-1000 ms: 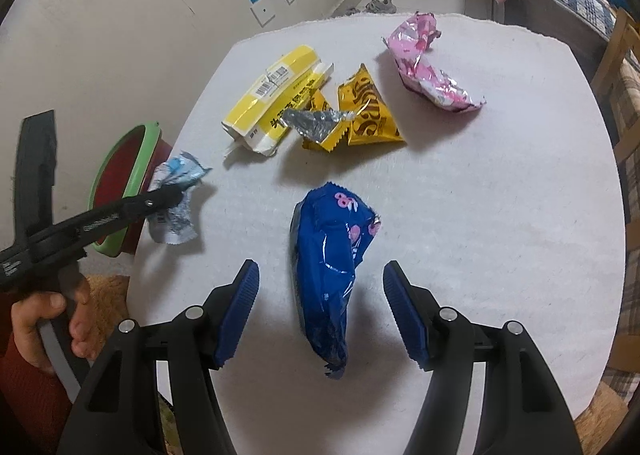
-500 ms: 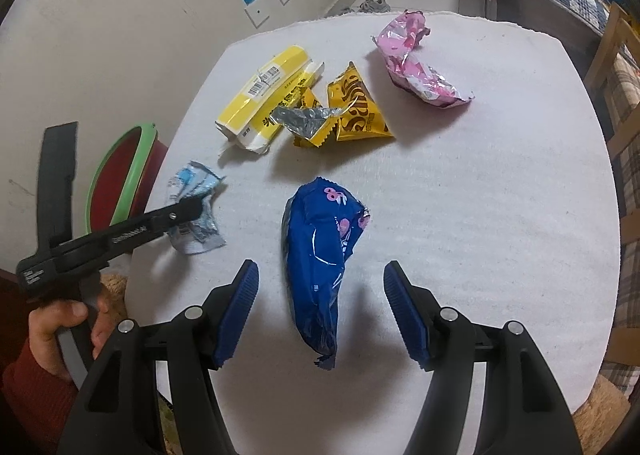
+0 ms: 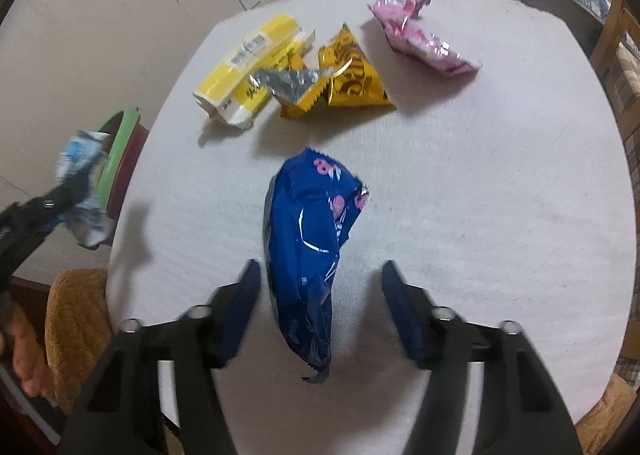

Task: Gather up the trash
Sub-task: 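Lift the blue bag and light-blue wrapper toward the red bin with both tools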

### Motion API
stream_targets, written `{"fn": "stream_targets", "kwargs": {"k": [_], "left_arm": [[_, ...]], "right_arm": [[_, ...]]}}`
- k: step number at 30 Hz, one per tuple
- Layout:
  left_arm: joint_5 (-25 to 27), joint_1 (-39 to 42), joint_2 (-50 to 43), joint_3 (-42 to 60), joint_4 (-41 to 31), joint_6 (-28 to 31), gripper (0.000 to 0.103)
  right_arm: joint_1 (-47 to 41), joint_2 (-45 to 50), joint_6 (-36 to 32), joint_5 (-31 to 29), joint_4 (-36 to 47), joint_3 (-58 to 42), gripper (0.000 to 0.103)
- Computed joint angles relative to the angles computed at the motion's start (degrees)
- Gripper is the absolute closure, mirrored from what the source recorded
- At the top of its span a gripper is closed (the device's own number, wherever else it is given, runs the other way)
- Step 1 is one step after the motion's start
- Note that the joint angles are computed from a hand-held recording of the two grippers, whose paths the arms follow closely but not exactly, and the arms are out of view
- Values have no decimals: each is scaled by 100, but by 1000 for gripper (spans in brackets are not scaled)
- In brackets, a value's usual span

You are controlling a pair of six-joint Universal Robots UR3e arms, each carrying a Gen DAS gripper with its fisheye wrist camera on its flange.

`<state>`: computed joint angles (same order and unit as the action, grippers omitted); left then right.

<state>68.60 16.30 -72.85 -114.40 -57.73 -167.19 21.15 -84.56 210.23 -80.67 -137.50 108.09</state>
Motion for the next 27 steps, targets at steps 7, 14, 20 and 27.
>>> {"fn": "stream_targets", "kwargs": {"k": [7,14,20,27], "left_arm": [[-108,295,481,-40,-321,76,77],[-414,708,973,87,-737,252,77],[-477,925,1221,158,-802,389,77],[-539,1270,1422,162,-989,590,77]], "right_arm": [[202,-111,122,-8,-123,-99,77],[446,-334,213,-269,49,-640,77],[687,-254,174,-471,278,-1332,77],[983,151,114,-593,448,-2177,76]]}}
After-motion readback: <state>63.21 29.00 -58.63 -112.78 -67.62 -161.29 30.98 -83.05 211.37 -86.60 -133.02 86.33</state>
